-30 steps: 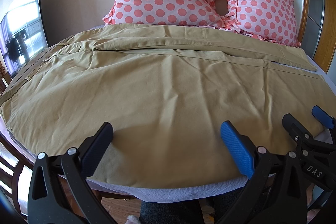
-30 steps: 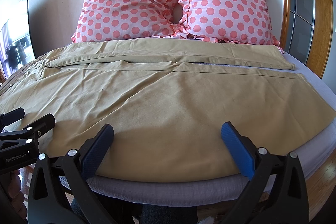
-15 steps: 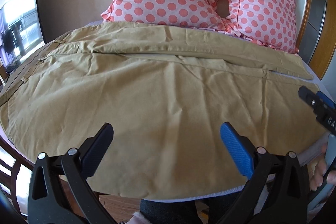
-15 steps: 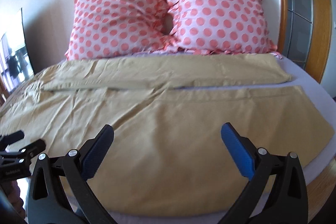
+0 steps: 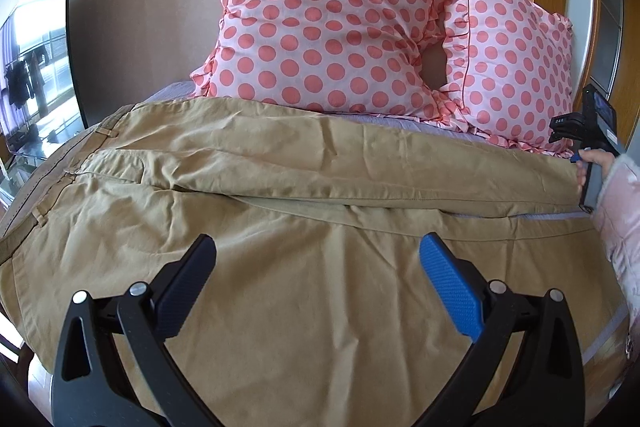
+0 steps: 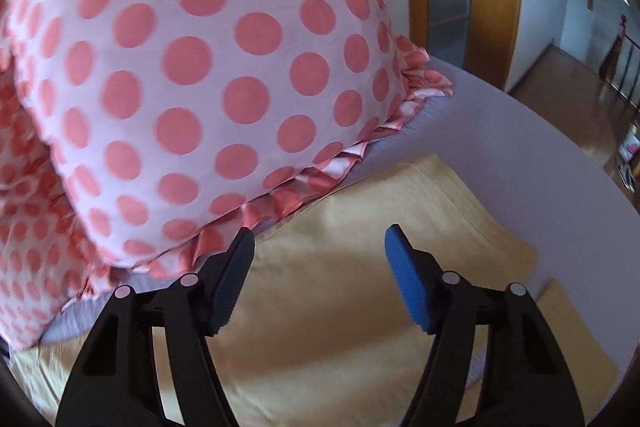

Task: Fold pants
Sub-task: 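Reach the right tool to the trouser leg hems and grasp them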

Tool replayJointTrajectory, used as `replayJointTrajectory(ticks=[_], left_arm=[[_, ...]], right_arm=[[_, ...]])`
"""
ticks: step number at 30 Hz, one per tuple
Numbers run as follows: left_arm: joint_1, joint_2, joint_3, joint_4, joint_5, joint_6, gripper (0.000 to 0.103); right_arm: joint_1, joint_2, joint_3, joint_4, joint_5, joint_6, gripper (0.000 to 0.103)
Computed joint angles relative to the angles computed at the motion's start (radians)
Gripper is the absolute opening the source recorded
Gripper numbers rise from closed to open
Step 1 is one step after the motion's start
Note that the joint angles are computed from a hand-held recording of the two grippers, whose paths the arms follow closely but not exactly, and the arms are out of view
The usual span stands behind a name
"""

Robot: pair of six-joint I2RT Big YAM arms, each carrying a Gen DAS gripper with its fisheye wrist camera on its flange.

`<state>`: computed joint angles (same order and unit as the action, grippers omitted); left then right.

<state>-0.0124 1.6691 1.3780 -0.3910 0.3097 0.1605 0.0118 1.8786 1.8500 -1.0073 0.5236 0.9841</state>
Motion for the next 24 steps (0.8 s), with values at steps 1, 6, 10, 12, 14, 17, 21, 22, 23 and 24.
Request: replayJointTrajectory(ticks=[1, 6, 10, 12, 14, 17, 21, 22, 23, 24], left_arm=[[0.000, 0.006, 0.008, -0.001, 0.000, 0.003, 0.101], [0.000, 0.039, 0.045, -0.012, 0.000, 0.010, 0.101], [-0.003, 0.065, 0.069, -0.040, 0.000, 0.013, 0.101], [-0.003, 0.074, 0.076, -0.050, 0.000, 0.011, 0.101], [0.001, 0.076, 0.076, -0.054, 0.011, 0.006, 0.101], [0.012, 0.075, 0.075, -0.059, 0.029, -0.010, 0.101], [0.025, 0.061, 0.060, -0.055, 0.028, -0.022, 0.101], [0.029, 0.055, 0.052, -0.049, 0.034, -0.025, 0.101], [0.035, 0.049, 0.043, -0.041, 0.049, -0.031, 0.101], [0.042, 0.043, 0.036, -0.035, 0.071, -0.041, 0.101]], right_arm=[[-0.015, 0.043, 0.054, -0.048, -0.011, 0.035, 0.068], [-0.060, 0.188, 0.236, -0.220, -0.044, 0.167, 0.068], [-0.067, 0.274, 0.363, -0.337, 0.022, 0.164, 0.068], [-0.068, 0.269, 0.337, -0.303, 0.055, 0.129, 0.062], [-0.065, 0.209, 0.221, -0.186, 0.076, 0.093, 0.030], [-0.079, 0.079, 0.003, 0.042, -0.016, 0.080, 0.006], [-0.083, -0.153, -0.363, 0.418, -0.124, 0.100, 0.003], [-0.070, -0.211, -0.444, 0.491, -0.122, 0.096, 0.003], [-0.054, -0.274, -0.528, 0.557, -0.118, 0.098, 0.003], [-0.033, -0.338, -0.610, 0.621, -0.112, 0.106, 0.003]])
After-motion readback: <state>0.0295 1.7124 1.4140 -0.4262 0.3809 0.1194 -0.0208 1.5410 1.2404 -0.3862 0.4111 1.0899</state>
